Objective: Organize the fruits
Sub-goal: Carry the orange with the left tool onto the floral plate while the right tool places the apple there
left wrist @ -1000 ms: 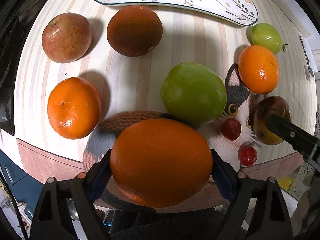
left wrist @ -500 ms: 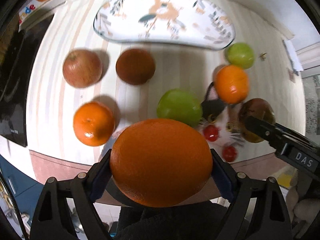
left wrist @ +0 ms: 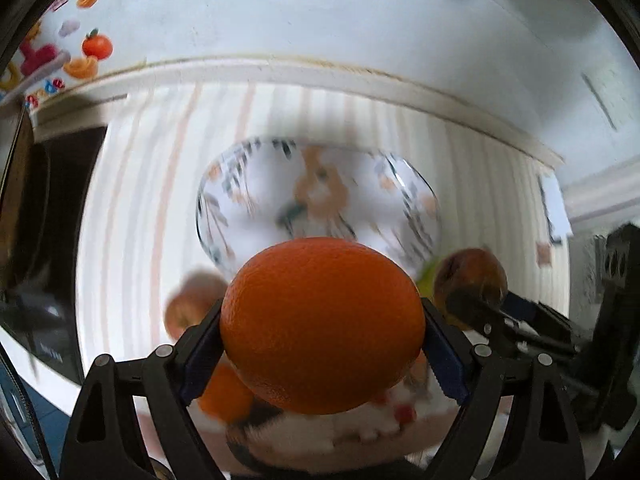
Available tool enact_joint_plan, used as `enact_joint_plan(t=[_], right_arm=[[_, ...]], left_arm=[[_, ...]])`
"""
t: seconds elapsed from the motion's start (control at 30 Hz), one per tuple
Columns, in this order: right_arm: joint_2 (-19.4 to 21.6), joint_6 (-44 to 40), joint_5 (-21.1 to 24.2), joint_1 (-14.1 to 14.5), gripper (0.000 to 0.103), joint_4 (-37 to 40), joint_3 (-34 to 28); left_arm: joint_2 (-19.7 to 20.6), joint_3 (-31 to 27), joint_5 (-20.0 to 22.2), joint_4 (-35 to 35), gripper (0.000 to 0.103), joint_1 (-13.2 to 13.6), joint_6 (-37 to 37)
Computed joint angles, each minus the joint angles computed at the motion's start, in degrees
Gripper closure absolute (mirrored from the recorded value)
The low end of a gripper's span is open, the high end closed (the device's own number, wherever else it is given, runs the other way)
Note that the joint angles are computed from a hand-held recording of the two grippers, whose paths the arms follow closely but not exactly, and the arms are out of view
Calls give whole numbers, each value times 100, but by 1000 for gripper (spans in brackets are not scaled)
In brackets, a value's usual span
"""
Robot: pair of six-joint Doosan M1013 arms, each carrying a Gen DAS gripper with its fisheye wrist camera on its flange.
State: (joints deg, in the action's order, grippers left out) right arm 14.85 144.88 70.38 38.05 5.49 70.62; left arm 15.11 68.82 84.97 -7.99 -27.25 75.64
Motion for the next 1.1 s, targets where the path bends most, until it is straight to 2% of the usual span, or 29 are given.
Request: enact_joint_plan(t=[0.17, 0.37, 0.57, 0.9, 0.97, 1.03, 1.1], right_arm=[[564, -460, 184, -325, 31, 256, -452], [1149, -858, 519, -576, 31, 407, -900], [1367, -1003, 640, -718, 31, 695, -1011], [1467, -1012, 718, -790, 29, 1020, -1093], [1473, -975, 702, -806, 23, 1101, -1088], [1486, -974, 706, -808, 12, 1112, -1097], [1507, -964, 727, -792, 9, 1097, -1146]], left_arm=[[672, -523, 263, 135, 14, 110, 36], [1188, -816, 572, 140, 14, 210, -47], [1371, -861, 770, -63, 14, 306, -148], [1379, -721, 848, -219, 13, 422, -365], [1365, -692, 784, -242, 13, 455, -325], [1333, -648, 758, -263, 13, 470, -302], [1307, -610, 764, -280, 13, 484, -274]])
